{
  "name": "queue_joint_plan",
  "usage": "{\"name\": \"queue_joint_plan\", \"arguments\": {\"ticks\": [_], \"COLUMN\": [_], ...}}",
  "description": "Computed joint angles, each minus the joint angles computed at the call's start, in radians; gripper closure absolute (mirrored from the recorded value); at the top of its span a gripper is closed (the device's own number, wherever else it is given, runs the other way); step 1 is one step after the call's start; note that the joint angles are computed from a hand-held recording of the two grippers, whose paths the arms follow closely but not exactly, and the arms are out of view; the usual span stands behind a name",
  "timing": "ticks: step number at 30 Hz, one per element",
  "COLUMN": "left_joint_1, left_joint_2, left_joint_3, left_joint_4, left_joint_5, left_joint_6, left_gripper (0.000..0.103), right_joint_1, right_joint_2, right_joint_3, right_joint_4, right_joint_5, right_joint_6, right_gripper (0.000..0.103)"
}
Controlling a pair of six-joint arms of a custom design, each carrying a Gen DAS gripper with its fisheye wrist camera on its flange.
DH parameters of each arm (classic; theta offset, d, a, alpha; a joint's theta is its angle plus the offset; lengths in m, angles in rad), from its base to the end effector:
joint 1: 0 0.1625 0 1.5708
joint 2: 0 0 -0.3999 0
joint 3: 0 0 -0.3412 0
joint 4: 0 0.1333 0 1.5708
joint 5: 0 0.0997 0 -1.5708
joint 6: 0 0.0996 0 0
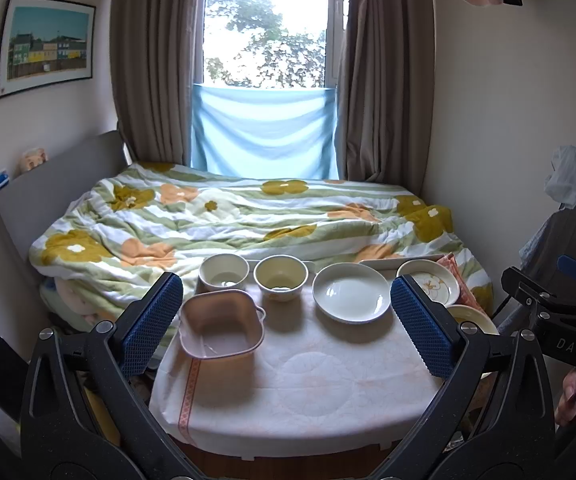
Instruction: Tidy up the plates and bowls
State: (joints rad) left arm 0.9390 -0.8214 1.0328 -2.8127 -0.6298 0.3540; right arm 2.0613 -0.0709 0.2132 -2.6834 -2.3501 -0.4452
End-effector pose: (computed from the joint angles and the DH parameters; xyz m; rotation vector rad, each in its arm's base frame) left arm -0.2454 -0.6973 0.4390 0.4452 2.0638 -1.2806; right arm 0.4569 -0.7212 0.1847 0.5527 -2.1232 1.1501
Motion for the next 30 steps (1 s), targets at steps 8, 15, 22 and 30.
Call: {"name": "queue_joint_plan", "arguments": {"ticks": [8,15,22,30], "left_joint_1": [0.0,0.003,0.009,0.029], "left_joint_2": [-0.001,0.001,0.01,0.117], "left_joint_3": [0.002,-0.003,-0.039,-0.175], "left_joint_4": [-0.001,-0.002,0.075,0.28], "left_joint_5": [-0.001,-0.002,-0.022,-0.116], "left_joint_6": [0.0,0.002,-0.027,-0.083], "left_gripper": [0.0,0.0,0.0,0.0], "right_joint_1": [0.001,0.001,-0.001,-0.055], "right_joint_2": [0.014,0.019,0.009,-0.168], "right_joint_3": [-0.03,-0.043,-0.034,0.261], "right_joint_4": [0.017,0.024,0.032,-0.063], "right_joint_5": [-0.002,-0.003,-0.001,0.018], "right_joint_6": [0.0,0.0,0.007,0.063], "right_gripper": [0.0,0.0,0.0,0.0]}}
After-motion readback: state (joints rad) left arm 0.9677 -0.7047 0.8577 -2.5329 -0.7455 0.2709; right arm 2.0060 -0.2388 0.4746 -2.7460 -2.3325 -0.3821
